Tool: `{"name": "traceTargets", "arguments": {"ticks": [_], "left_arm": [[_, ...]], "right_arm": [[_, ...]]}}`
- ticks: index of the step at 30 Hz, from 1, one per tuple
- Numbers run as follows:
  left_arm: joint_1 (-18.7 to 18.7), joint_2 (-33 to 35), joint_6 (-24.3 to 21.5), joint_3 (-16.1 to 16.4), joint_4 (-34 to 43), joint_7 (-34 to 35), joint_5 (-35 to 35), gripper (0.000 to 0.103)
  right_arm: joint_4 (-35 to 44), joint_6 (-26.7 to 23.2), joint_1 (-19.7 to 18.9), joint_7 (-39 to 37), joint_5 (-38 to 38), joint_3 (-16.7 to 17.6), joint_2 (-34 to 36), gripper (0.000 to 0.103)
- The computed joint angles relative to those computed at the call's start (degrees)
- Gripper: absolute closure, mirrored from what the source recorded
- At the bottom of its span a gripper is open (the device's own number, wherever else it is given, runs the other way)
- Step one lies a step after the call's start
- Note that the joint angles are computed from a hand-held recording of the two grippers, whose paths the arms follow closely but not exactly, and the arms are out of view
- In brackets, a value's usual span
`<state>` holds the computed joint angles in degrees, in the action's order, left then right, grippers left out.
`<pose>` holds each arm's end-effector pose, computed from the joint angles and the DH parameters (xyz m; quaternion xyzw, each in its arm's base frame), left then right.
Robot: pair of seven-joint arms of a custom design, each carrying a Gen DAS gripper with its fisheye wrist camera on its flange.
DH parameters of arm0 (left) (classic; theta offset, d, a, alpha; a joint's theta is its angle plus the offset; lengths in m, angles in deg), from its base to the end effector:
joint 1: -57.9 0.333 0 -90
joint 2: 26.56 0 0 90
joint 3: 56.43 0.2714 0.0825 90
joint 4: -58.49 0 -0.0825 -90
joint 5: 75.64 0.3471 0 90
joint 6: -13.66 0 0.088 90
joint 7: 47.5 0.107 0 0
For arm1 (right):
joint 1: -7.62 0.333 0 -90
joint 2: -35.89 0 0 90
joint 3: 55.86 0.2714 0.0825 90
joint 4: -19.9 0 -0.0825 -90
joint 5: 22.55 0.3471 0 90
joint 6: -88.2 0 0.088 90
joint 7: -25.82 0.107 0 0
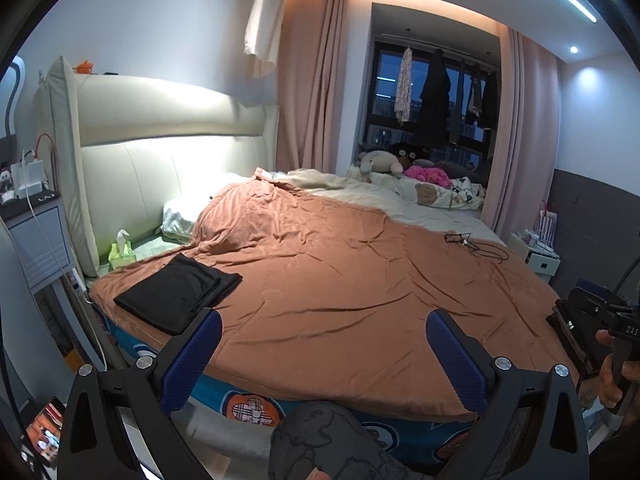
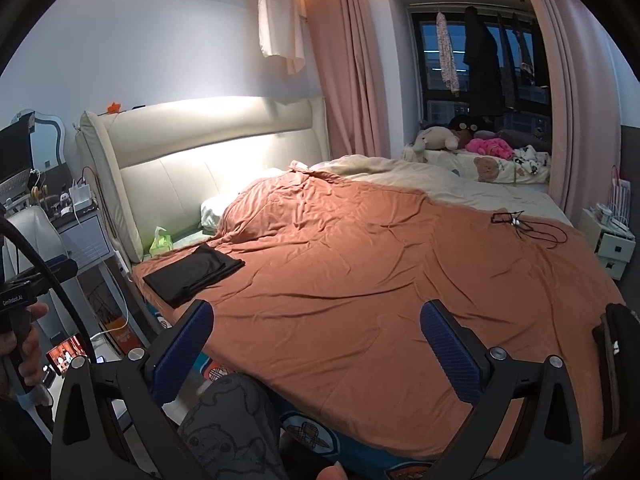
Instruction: Fold small clothes
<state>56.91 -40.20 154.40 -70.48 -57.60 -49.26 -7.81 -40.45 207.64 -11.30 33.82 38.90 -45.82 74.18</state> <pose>0.4896 -0.1436 0.5883 -0.7322 0.3862 -0.3292 0.4542 0.7036 -0.1094 0.4905 -0.7777 0.3058 -0.1630 0.5245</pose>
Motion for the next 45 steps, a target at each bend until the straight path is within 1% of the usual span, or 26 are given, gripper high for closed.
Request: {"name": "traceTargets", "arguments": {"ticks": [2,4,8,13,17,19,26,29,31,34,36,40,45], "left_arm": [[-0.18,0.76,-0.62,-0.89,-0.14,-1.86,1.89,0.001],[-0.57,1.51,-0.48,-1.01,-0.35,-3.57,3.2,0.0],[-1.34,3.05,0.75,-0.76,-0.81,-6.64,7.04,0.001],[-2.35,4.14,2.01,-0.24,-1.57,-11.22,11.77,0.001],[-3.33,4.71,1.46,-0.23,-1.86,-14.2,14.97,0.0],[-3.86,5.03,0.98,-0.15,-1.9,-14.43,15.35,0.001],[-5.21,6.16,-0.35,0.07,-2.18,-16.2,17.16,0.001],[-5.63,6.72,-0.12,0.41,-2.08,-15.92,16.78,0.0],[-5.72,7.12,0.58,0.75,-2.04,-15.82,16.64,0.0],[-6.16,8.33,-0.48,0.72,-1.24,-15.24,16.45,0.0],[-6.48,9.08,-0.42,0.94,-0.7,-14.72,16.18,0.0],[-6.74,9.87,0.31,1.61,-0.25,-13.94,15.34,0.001],[-6.81,10.25,0.73,2.07,-0.04,-13.81,14.58,0.0]], "right_arm": [[-3.07,0.55,-0.76,-1.57,1.06,0.06,-1.67,0.0],[-7.93,1.97,-1.36,-5.12,3.22,-0.02,-4.25,0.0],[-14.94,4.24,-1.05,-11.21,7.32,-1.18,-7.85,0.0],[-20.52,6.6,0.27,-15.8,11.13,-2.89,-10.25,0.0],[-23.92,6.35,0.55,-19.04,14.25,-3.98,-11.65,0.0],[-25.13,6.92,0.92,-20.17,15.52,-4.48,-12.05,0.0],[-28.25,8.74,2.11,-21.57,16.88,-5.76,-12.68,0.0],[-28.59,9.95,2.67,-20.59,17.09,-6.04,-12.62,0.0],[-29.28,11.25,3.0,-20.65,17.7,-6.04,-12.85,0.0],[-29.78,13.58,3.8,-20.49,18.35,-5.99,-13.02,0.0],[-29.58,14.31,4.39,-19.26,17.52,-6.08,-12.89,0.0],[-29.57,15.2,4.89,-17.98,16.85,-5.94,-13.13,0.0],[-29.88,15.13,4.94,-17.66,16.42,-5.87,-13.47,0.0]]}}
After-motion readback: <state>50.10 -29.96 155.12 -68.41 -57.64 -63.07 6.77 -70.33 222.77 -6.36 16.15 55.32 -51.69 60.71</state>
